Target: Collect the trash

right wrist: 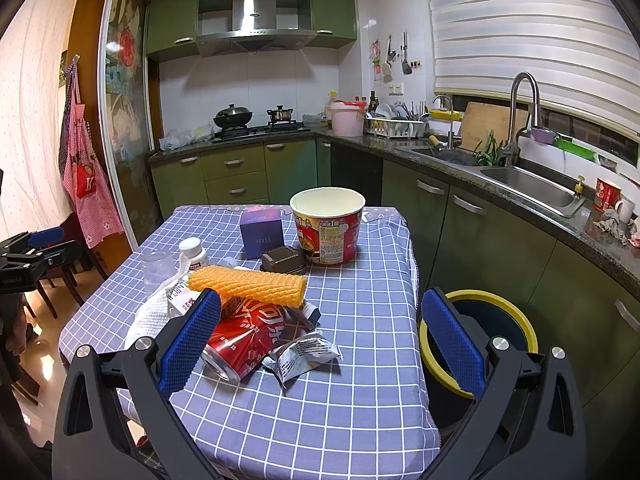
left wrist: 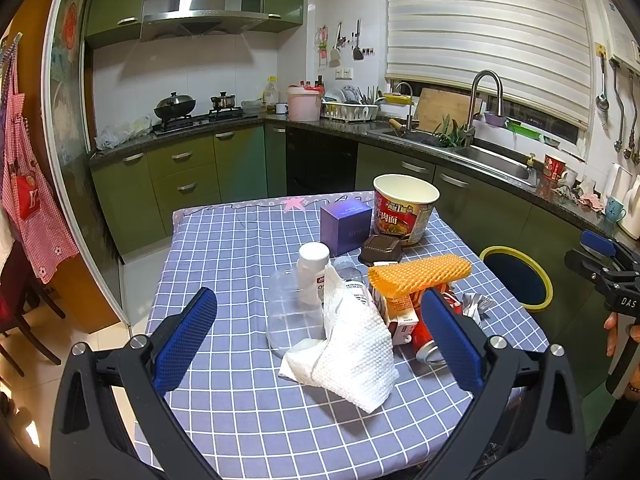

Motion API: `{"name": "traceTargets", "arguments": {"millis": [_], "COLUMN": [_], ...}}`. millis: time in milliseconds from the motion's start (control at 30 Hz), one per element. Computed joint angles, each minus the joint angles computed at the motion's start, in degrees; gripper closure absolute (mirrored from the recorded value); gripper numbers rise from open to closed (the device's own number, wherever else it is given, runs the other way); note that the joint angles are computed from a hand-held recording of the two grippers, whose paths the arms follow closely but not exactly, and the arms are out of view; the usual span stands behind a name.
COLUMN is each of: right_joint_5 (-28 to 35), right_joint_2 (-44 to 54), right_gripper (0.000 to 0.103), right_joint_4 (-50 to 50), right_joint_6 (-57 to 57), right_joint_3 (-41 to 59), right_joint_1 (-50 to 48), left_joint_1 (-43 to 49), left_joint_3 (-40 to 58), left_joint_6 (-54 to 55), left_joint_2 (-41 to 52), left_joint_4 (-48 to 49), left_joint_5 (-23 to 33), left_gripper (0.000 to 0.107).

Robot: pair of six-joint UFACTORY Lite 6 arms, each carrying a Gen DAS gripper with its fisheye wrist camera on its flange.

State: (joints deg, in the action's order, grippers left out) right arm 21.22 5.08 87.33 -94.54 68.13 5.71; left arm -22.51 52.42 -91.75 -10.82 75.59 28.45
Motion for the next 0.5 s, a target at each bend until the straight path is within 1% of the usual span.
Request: {"name": "traceTargets", "arguments": {"millis": [400, 500], "right_joint_5": [0.3, 0.3], "right_joint_2": [1.4, 1.3], "right_gripper": [0.004, 0.004], "right_joint_4": [-0.4, -0.4], "right_joint_6": [0.7, 0.7], "right_joint_3": [0.9, 0.8], "right_joint_1": [0.0, 0.1], "left_joint_1": [0.1, -0.4], "left_joint_3": [0.1, -1.1], "left_joint_6": [0.2, -2.1], "left_joint_2": [0.0, 0.1], "left_joint_4": [-0.2, 1.7], "left_joint_5": [-0.2, 0.0], "left_gripper": [0.01, 0.01]}}
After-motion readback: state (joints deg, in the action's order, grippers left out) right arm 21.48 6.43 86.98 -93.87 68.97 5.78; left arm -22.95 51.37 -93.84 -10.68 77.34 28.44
